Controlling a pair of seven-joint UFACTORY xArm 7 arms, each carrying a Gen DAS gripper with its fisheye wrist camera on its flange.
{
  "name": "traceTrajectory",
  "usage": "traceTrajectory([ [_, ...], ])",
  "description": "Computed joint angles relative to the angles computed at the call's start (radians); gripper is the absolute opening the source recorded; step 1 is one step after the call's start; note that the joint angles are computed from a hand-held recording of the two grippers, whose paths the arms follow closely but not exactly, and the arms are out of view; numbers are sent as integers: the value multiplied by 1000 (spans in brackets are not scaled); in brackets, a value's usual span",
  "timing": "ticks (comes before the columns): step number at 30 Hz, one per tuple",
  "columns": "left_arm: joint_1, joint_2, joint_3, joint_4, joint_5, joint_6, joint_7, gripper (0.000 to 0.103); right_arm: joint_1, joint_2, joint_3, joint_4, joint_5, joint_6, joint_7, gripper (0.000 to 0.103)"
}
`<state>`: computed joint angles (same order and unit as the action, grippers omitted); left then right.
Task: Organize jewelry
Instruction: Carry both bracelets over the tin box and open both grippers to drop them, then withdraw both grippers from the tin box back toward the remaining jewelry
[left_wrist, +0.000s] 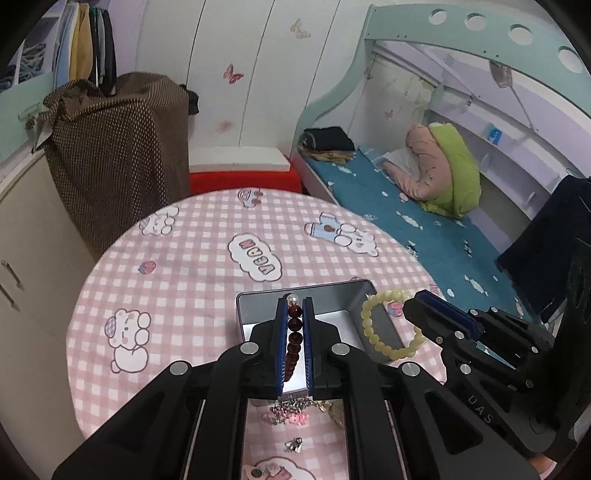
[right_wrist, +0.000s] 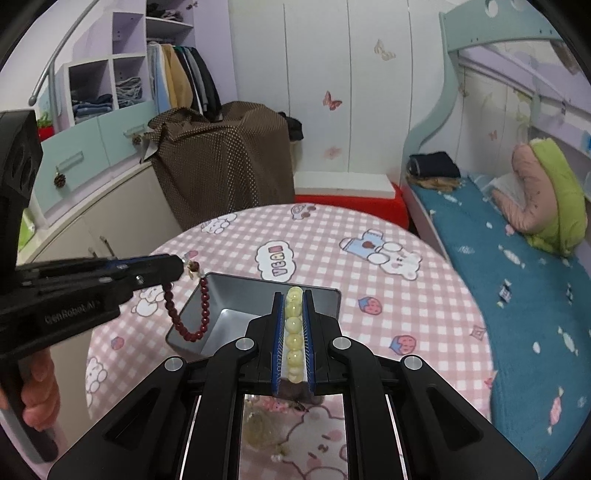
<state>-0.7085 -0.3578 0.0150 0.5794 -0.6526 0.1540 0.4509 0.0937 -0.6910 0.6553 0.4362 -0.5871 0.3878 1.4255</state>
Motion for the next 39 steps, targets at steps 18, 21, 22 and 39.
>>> traceTrajectory([
  [18, 201, 65, -167, -6, 266, -24, -255, 52, -40, 69, 2, 9, -12, 10, 44, 81],
  [21, 226, 47, -180, -23, 352, -24, -322, 52, 0, 26, -17, 2, -15, 67, 44, 81],
  [22, 234, 40, -183, -27, 377, -19, -345, 52, 14, 12, -27, -4, -9, 76, 49, 81],
  [39, 156, -44, -105, -91, 420, 13, -359, 57, 116, -57, -67, -39, 47, 160, 42, 81],
])
